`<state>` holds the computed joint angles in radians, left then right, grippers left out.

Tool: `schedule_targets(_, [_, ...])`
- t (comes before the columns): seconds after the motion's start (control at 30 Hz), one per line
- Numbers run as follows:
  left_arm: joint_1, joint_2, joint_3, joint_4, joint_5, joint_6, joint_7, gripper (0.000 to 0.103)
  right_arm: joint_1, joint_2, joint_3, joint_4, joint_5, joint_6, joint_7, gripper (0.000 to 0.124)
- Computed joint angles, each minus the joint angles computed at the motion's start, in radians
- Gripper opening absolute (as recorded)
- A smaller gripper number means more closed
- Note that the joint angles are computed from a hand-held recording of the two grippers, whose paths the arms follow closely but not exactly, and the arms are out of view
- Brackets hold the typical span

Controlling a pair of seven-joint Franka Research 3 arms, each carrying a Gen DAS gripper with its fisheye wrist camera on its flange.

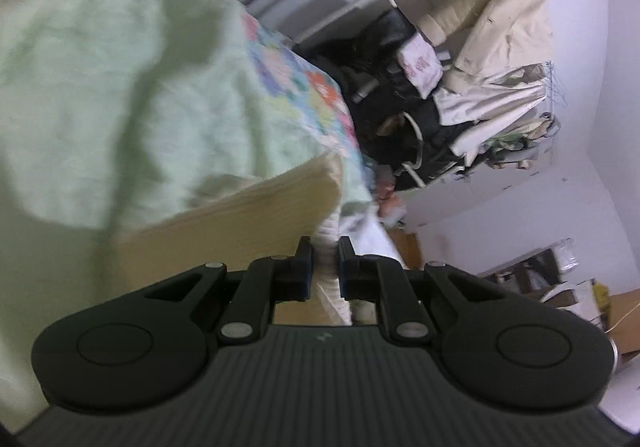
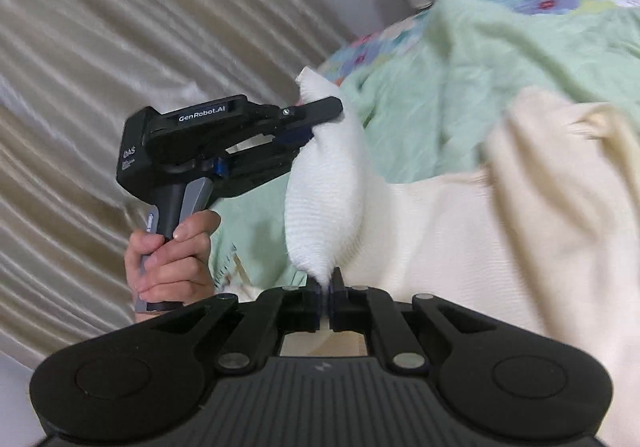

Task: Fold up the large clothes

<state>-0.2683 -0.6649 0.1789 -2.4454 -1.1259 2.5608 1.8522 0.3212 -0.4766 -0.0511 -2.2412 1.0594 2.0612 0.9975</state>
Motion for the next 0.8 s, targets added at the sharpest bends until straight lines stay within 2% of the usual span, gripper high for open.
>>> schedule_targets(0.1, [-0.074,0.125,-0.034,0.102,-0.106,0.044,0.057,0.012,-0.051,-0.003,-0.058,-0.004,-0.018,-0.010,-0.020,0.004])
schedule_targets(0.17, [-0.061,0.224,-0.086,0.170,-0.101,0.062,0.021,0.012,-0.089,0.031,-0.088,-0.011,-0.021,-0.010,-0.025,0.006])
schedule_targets(0.2, [-0.034,0.252,-0.124,0.182,-0.060,0.079,-0.053,0.013,-0.108,0.051,-0.093,-0.014,-0.033,-0.005,-0.034,0.013])
schedule_targets(0.23, [-0.013,0.250,-0.156,0.162,-0.040,0.109,-0.135,0.014,-0.128,0.069,-0.082,-0.019,-0.058,0.020,-0.030,0.020])
schedule_targets(0.27, [0.000,0.248,-0.179,0.146,-0.018,0.132,-0.206,0.017,-0.147,0.075,-0.061,-0.030,-0.087,0.057,0.001,0.041])
schedule_targets(0.3, [-0.021,0.233,-0.171,0.122,-0.017,0.168,-0.207,0.021,-0.174,0.068,-0.024,-0.056,-0.148,0.118,0.079,0.050])
schedule_targets(0.33, [-0.007,0.187,-0.188,0.063,-0.015,0.175,-0.225,0.024,-0.195,0.053,0.000,-0.092,-0.197,0.175,0.144,0.050])
schedule_targets(0.37, [0.035,0.148,-0.228,0.019,0.057,0.179,-0.285,0.031,-0.192,0.041,0.001,-0.111,-0.206,0.198,0.159,0.050])
schedule_targets(0.4, [0.050,0.108,-0.242,-0.027,0.151,0.184,-0.358,0.040,-0.181,0.005,-0.006,-0.151,-0.184,0.232,0.144,0.050])
schedule_targets(0.43, [0.082,0.071,-0.265,-0.063,0.228,0.167,-0.415,0.044,-0.171,-0.051,-0.016,-0.209,-0.153,0.272,0.128,0.052])
schedule_targets(0.53, [0.108,-0.009,-0.266,-0.133,0.347,0.097,-0.503,0.051,-0.139,-0.214,-0.004,-0.338,-0.109,0.383,0.132,0.058])
schedule_targets(0.57, [0.085,-0.024,-0.246,-0.149,0.346,0.089,-0.503,0.055,-0.121,-0.252,-0.002,-0.366,-0.102,0.415,0.124,0.058])
schedule_targets(0.6, [0.057,-0.029,-0.220,-0.160,0.344,0.081,-0.494,0.060,-0.095,-0.289,-0.002,-0.392,-0.101,0.443,0.095,0.058])
schedule_targets(0.67, [-0.009,-0.030,-0.174,-0.170,0.339,0.057,-0.471,0.065,-0.045,-0.345,-0.024,-0.433,-0.105,0.457,0.034,0.057])
schedule_targets(0.73, [-0.108,-0.029,-0.111,-0.172,0.297,0.047,-0.414,0.067,0.002,-0.387,-0.041,-0.449,-0.090,0.444,0.019,0.058])
schedule_targets(0.8, [-0.183,-0.031,-0.071,-0.180,0.233,0.041,-0.361,0.078,0.013,-0.370,-0.036,-0.439,-0.069,0.465,0.058,0.060])
